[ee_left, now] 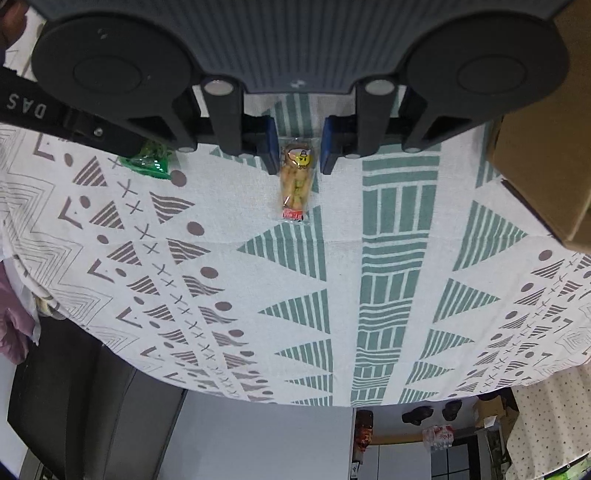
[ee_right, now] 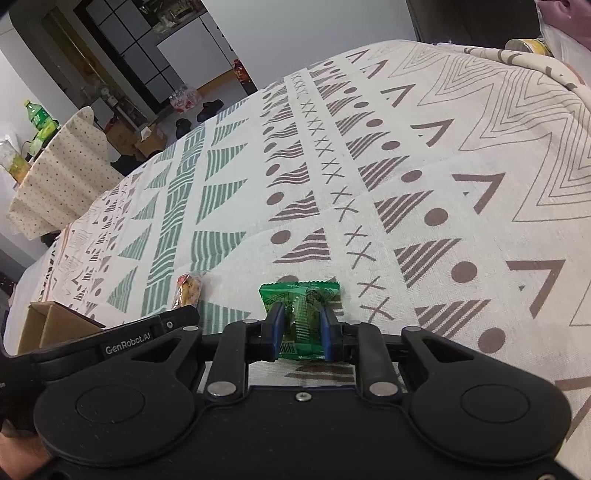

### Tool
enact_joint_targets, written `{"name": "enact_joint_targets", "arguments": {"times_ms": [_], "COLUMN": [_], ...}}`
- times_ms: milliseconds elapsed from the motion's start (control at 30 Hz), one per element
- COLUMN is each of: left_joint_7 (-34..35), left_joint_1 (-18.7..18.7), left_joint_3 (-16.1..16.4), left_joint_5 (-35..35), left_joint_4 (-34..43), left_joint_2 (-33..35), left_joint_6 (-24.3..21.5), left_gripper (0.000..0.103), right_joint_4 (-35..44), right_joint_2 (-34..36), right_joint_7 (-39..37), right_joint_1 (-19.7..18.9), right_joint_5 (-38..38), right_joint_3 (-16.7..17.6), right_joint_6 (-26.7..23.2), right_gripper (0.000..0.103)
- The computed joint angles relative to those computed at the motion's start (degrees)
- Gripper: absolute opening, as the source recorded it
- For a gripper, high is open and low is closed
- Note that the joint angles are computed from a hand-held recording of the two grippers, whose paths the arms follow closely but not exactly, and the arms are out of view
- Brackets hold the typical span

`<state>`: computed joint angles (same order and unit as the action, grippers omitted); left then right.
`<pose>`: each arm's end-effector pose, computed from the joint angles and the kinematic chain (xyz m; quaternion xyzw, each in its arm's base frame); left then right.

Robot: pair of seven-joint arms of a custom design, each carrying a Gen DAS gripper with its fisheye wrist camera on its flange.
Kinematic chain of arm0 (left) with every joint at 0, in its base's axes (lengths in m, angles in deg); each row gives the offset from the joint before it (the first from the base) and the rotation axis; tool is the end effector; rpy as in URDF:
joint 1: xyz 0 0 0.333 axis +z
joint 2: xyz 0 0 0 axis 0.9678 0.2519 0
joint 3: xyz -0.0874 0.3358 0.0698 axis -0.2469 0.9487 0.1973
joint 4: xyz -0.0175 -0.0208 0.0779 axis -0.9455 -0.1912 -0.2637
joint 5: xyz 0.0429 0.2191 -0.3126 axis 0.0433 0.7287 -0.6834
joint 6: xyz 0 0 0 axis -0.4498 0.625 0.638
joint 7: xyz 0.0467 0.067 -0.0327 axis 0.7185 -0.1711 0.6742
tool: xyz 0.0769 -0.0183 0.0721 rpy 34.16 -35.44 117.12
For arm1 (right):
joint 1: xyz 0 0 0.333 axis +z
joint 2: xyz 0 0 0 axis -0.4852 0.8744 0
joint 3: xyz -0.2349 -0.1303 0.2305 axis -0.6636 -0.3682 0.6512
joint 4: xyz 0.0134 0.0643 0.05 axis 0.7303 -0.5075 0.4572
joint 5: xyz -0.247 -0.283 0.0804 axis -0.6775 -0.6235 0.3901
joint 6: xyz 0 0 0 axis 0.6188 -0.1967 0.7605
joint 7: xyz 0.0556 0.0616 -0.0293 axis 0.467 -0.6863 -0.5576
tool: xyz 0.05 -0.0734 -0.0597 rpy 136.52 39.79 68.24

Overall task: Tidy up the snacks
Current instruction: 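Grasp the yellow candy packet with the left tool, then carry the yellow candy and green packet over the box with both tools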

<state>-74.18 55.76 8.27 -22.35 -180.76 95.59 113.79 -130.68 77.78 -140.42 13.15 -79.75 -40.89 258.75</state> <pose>0.4974 -0.3155 0.3407 -0.6716 0.6781 -0.2571 0.1515 0.4782 0.4650 0.3255 -0.5983 0.7269 -0.0555 0.3325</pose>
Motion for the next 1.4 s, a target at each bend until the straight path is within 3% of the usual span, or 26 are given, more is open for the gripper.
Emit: {"name": "enact_joint_targets", "arguments": {"times_ms": [267, 500, 800, 1100, 1400], "left_joint_7": [-2.1, -5.5, -7.2, -3.6, -0.1], "left_joint_1": [0.8, 2.2, 6.1, 9.1, 11.9], "left_joint_3": [-0.8, -2.2, -4.8, -6.1, -6.4], "left_joint_5": [-0.7, 0.3, 0.4, -6.5, -10.6], "left_joint_4": [-3.5, -7.6, -13.4, -20.1, -25.2], "left_joint_2": [-4.8, -11.1, -20.6, -30.9, -38.3], "left_joint_6": [0.4, -0.6, -0.8, -1.8, -0.8], "left_gripper": [0.021, 0.021, 0.021, 0.021, 0.021], "right_joint_4": [-0.1, 1.9, 5.7, 9.4, 13.2], "right_joint_2": [-1.8, -3.8, -5.6, -5.7, -5.2], "right_joint_7": [5.8, 18.2, 23.7, 20.4, 17.9], "right_joint_1": [3.4, 6.4, 5.1, 1.9, 3.7], "right_joint_5": [-5.7, -18.6, -28.7, -31.0, -34.1], "right_joint_3": [-3.5, -6.4, -1.7, 4.9, 7.7], "right_joint_6": [1.3, 1.6, -1.7, -5.4, -10.2], "right_gripper": [0.019, 0.019, 0.019, 0.019, 0.019]}}
